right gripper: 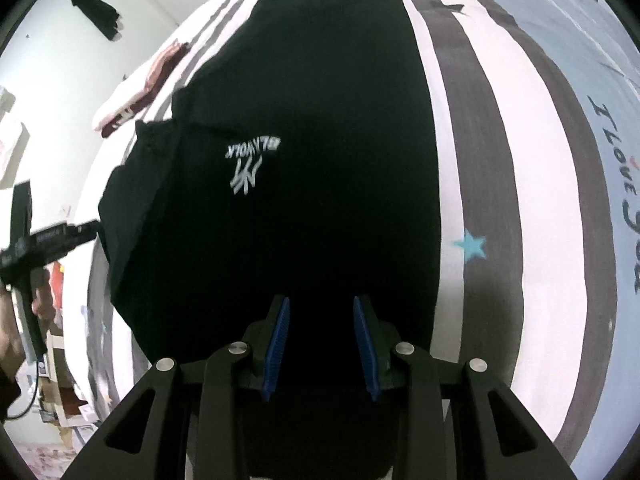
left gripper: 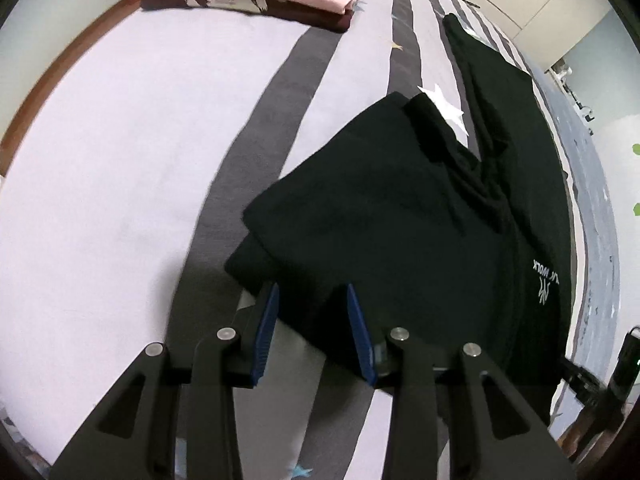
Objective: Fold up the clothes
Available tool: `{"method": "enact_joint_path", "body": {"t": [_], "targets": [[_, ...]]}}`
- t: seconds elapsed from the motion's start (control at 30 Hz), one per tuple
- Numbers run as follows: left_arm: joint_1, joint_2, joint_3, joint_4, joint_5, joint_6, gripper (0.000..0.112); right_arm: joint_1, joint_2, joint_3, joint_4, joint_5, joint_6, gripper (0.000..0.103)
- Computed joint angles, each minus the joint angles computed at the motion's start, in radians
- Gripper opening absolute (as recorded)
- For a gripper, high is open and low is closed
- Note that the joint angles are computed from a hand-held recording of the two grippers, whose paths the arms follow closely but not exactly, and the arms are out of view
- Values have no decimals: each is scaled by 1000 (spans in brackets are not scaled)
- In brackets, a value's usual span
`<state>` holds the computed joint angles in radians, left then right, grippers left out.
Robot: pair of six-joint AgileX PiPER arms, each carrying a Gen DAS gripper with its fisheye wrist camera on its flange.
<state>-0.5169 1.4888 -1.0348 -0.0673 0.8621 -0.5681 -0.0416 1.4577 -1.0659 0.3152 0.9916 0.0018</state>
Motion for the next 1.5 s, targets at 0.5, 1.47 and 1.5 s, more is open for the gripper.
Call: {"method": "enact_joint_path", "body": {"t": [0.5, 1.47, 1.5], "targets": [[-22, 1, -2, 55, 41, -78, 0, 4, -117, 88, -47, 49, 22, 30], [-28, -118, 29, 205, 101, -86, 14, 16, -209, 98, -28, 121, -66, 30], [-27, -80, 0, 191, 79, -62, 15, 31, -203, 87, -19, 119, -62, 30]]}}
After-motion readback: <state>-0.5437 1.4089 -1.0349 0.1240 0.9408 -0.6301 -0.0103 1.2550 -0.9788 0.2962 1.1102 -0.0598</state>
